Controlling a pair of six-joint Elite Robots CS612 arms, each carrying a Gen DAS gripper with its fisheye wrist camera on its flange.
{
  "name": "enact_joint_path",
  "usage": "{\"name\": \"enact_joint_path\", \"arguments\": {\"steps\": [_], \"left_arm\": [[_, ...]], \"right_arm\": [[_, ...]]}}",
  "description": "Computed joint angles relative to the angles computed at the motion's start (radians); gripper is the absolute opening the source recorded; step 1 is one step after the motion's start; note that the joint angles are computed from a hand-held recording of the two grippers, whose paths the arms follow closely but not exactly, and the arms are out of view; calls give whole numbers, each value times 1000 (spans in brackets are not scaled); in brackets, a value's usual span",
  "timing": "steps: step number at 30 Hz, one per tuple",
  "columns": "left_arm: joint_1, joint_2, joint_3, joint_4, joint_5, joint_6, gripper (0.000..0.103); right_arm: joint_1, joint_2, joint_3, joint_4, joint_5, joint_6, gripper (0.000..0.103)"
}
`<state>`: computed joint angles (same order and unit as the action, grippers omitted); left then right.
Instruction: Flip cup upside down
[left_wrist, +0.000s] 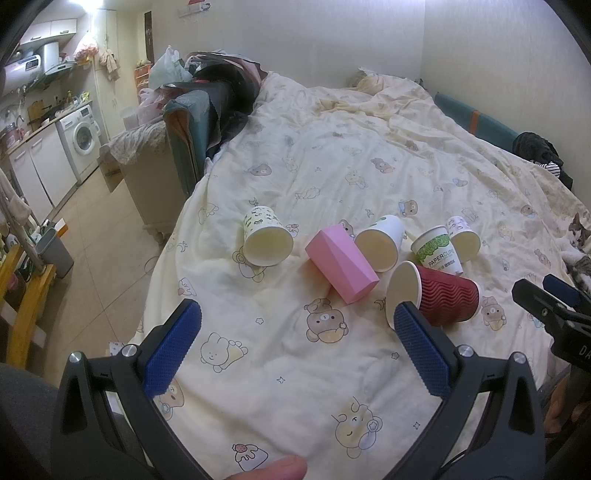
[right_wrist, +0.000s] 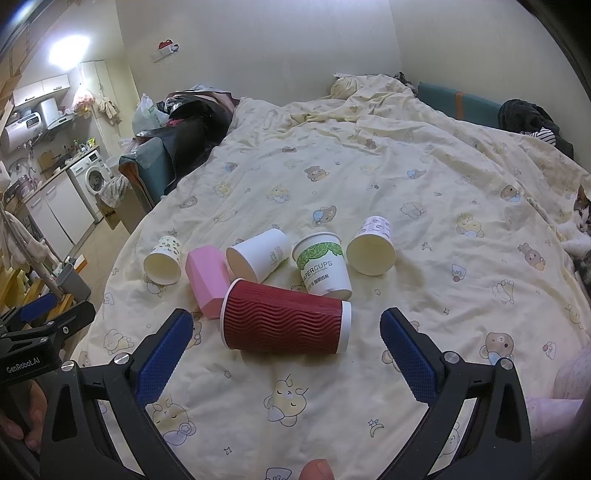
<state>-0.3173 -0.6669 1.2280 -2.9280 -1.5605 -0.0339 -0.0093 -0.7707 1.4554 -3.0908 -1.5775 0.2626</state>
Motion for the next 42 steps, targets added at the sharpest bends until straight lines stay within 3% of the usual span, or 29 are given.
{"name": "enact_joint_path", "arguments": {"steps": [12,19,23,32,37,42], "left_arm": [[-8,-4,18,-12,10,8,103],[-3,-5,-2,36,-10,1,103],[-4,-6,-28,112,7,37,103],[1,27,-147,288,31,16,103],[2,73,-263,413,2,6,103],[3,150,-422,600,-49,-74,103]], "right_arm": [[0,-1,0,0,1,0,103],[0,0,1,-2,-2,0,103],[-5,-9,-4,10,2,4,103],[-28,-2,-83,127,2,33,103],[-38,26,-157,215,26,2,103],[-50,63,-239,302,83,-3,103]]}}
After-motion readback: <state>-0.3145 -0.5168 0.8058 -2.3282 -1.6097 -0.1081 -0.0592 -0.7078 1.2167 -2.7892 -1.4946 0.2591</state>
